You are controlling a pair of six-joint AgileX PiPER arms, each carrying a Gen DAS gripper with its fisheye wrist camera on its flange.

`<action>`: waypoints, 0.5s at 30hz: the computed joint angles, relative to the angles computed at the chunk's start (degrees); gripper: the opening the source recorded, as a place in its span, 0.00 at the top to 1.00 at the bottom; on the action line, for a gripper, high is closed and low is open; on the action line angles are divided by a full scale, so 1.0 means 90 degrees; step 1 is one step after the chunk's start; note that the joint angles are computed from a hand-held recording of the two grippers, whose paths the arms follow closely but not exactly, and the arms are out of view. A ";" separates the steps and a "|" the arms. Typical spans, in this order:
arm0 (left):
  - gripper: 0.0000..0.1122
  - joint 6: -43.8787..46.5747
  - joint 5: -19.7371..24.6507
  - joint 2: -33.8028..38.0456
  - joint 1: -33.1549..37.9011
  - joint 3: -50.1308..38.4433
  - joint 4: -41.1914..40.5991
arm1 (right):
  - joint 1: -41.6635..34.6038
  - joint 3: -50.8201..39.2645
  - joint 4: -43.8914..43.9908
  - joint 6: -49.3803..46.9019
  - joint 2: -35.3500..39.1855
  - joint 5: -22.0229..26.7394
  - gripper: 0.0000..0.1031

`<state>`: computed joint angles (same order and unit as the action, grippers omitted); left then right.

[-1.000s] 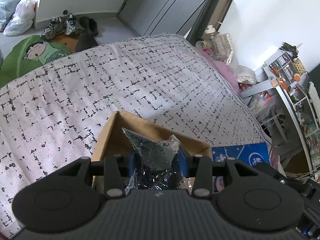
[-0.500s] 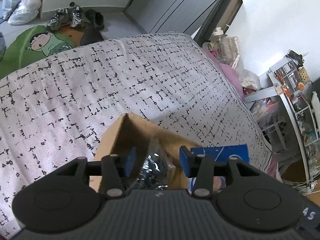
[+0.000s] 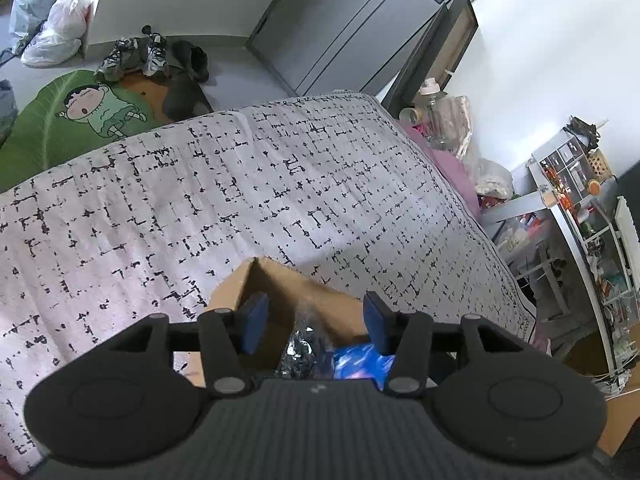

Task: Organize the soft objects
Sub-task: 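Lower tissue pack and black bag into the box and open both tools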

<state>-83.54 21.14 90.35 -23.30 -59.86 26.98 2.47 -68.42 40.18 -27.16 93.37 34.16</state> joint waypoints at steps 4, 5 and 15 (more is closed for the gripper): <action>0.53 0.0201 0.0169 -0.0010 -0.0051 -0.0121 -0.0134 | -0.0101 0.0159 -0.0295 0.0186 -0.0278 -0.0131 0.20; 0.52 0.0215 0.0236 -0.0019 -0.0087 -0.0155 -0.0122 | -0.0179 0.0158 -0.0274 0.0188 -0.0305 -0.0061 0.20; 0.36 0.0485 0.1328 -0.0200 -0.0682 -0.0622 -0.0176 | -0.1146 0.0283 0.0089 -0.0462 -0.0682 0.0697 0.18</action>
<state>-79.17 33.09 88.55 -29.44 -65.46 25.40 -7.84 -65.87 40.98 -31.32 87.23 40.43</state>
